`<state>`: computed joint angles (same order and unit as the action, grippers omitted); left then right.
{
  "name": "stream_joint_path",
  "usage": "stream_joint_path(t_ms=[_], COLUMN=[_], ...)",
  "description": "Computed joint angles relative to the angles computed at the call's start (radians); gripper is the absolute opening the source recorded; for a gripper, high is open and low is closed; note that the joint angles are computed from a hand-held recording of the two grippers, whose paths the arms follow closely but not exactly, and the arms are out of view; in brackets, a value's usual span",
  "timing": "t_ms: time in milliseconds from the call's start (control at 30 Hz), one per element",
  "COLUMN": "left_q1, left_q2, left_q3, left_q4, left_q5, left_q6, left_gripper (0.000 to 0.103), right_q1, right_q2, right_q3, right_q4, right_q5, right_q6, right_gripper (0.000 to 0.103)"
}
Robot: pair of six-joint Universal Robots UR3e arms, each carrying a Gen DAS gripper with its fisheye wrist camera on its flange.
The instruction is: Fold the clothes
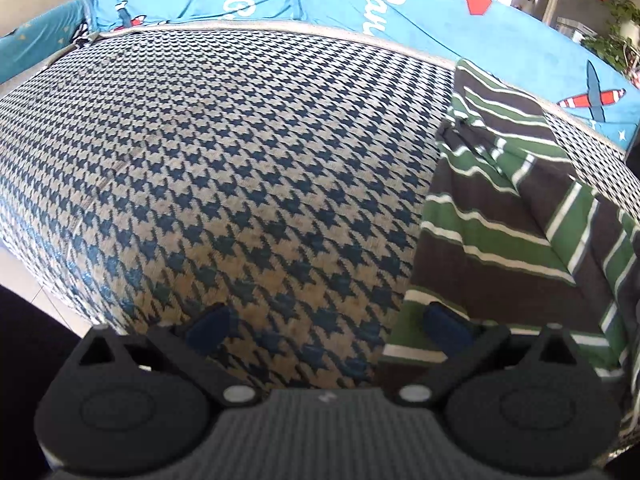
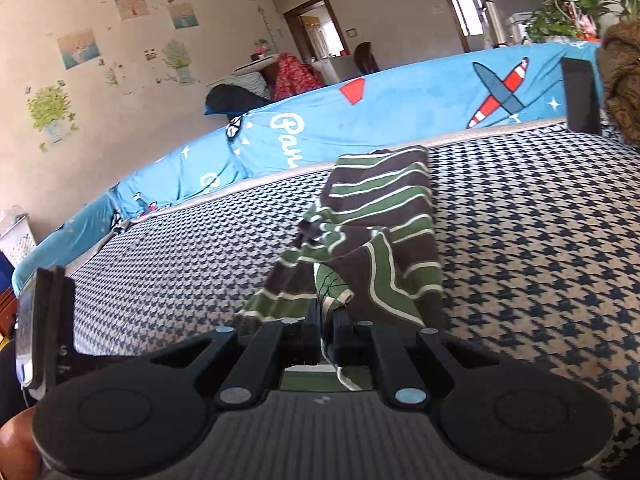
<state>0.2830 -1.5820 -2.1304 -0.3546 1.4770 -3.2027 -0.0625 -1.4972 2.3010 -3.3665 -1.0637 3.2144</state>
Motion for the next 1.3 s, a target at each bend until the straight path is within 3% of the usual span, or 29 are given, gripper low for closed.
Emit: stream_joint_path(t_ms=[267, 500, 900, 1033, 1200, 1300], left_q1=[0.102, 0.138, 0.143, 0.145, 0.131, 0.132], left_q2=[0.067, 0.085, 0.092, 0.098, 0.076, 0.074], left_q3=[-0.079, -0.093, -0.102, -0.111, -0.088, -0.086], left_q4=[0.092, 0.084, 0.077, 0.097, 0.094, 0.093], left_q5=[-0.048, -0.062, -0.104, -0.114, -0.096, -0.094], left_q6=[-0.038, -0.029, -0.04, -0.052, -0.061, -0.064], left_gripper=[0.103, 0.103, 0.103, 0.103, 0.103, 0.103], right_q1=[0.192, 0.323, 0.304, 0.275, 0.313, 0.326], right_q2=[0.145, 0.277, 0.221, 0.204, 0.271, 0.327], right_q3=[-0.132, -0.225, -0.13, -0.1, -0.173, -0.269], right_q4=[0.009, 0.034, 0.162, 0.065, -0.051, -0.019], right_q5=[-0.027, -0.09, -0.092, -0.056, -0.169, -0.238], right_q6=[-0.018, -0.099, -0.287, -0.219, -0.134, -0.113], right_gripper=[0.007, 0.007, 0.012, 0.012, 0.012, 0.014])
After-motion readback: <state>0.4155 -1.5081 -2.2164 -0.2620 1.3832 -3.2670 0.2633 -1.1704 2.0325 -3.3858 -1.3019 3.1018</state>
